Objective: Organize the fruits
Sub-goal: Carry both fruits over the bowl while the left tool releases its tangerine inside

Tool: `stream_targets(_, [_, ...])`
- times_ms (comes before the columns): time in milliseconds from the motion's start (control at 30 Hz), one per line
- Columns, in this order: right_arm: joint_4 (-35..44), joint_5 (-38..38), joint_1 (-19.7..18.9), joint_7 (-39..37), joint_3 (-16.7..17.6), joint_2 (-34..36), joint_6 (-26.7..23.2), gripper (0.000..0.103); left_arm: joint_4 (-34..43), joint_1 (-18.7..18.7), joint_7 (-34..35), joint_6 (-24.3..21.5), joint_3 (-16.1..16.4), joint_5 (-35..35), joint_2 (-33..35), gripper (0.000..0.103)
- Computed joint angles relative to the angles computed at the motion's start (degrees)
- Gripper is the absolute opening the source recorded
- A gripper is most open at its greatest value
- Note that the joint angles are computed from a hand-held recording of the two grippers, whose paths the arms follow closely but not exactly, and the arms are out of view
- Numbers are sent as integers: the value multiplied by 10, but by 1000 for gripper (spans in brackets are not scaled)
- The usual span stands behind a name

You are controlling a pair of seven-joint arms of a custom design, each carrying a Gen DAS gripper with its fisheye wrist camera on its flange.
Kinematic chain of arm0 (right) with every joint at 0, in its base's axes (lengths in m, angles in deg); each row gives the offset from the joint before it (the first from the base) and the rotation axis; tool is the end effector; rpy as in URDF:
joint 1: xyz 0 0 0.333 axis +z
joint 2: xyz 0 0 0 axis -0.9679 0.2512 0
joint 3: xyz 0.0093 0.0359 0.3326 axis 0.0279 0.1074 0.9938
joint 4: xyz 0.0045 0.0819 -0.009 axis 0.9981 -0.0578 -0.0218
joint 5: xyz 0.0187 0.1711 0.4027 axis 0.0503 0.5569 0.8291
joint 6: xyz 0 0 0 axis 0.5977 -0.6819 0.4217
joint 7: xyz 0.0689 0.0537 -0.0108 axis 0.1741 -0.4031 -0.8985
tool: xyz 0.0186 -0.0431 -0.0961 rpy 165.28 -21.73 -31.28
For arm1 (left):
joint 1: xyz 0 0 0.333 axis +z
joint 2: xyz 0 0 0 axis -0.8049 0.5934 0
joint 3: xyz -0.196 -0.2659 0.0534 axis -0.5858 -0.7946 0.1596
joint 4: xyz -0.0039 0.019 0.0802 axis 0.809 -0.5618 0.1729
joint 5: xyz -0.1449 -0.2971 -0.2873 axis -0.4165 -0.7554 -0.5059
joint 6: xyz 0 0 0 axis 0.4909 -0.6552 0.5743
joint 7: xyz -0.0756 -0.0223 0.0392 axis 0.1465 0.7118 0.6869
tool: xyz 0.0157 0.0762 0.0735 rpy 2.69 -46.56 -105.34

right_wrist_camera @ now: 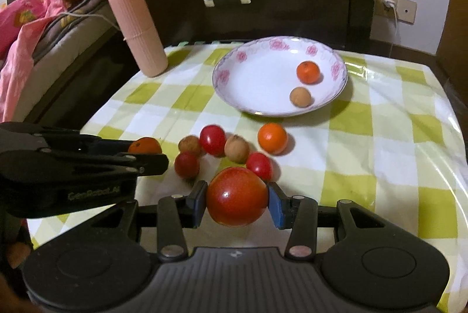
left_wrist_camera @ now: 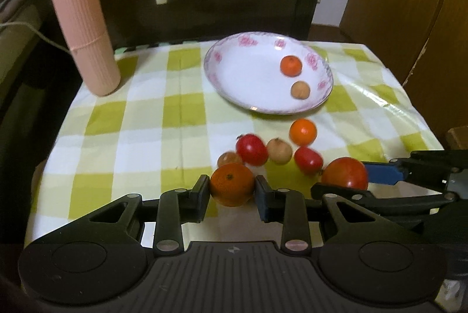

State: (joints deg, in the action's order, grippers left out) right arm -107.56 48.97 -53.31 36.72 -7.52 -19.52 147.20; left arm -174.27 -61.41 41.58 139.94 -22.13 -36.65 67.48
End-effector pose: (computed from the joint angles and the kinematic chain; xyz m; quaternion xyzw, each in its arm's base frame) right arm 0.4922 0.2433 0.4959 -0.7047 0.6161 -0.1485 0.3191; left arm 0.5183 -0.1871 0.4961 -0.5660 0.7577 -0.2711 0.1790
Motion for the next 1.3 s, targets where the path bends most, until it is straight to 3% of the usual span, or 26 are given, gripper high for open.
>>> stream_targets(867, [72,-42,-48,63,-3,64,28,42,124,-5,-65,15,-2,74,108,39])
stream_targets(1300, [134,-7,-68,16,-6,138,36,42,202,-27,-111,1,21,123,188,39])
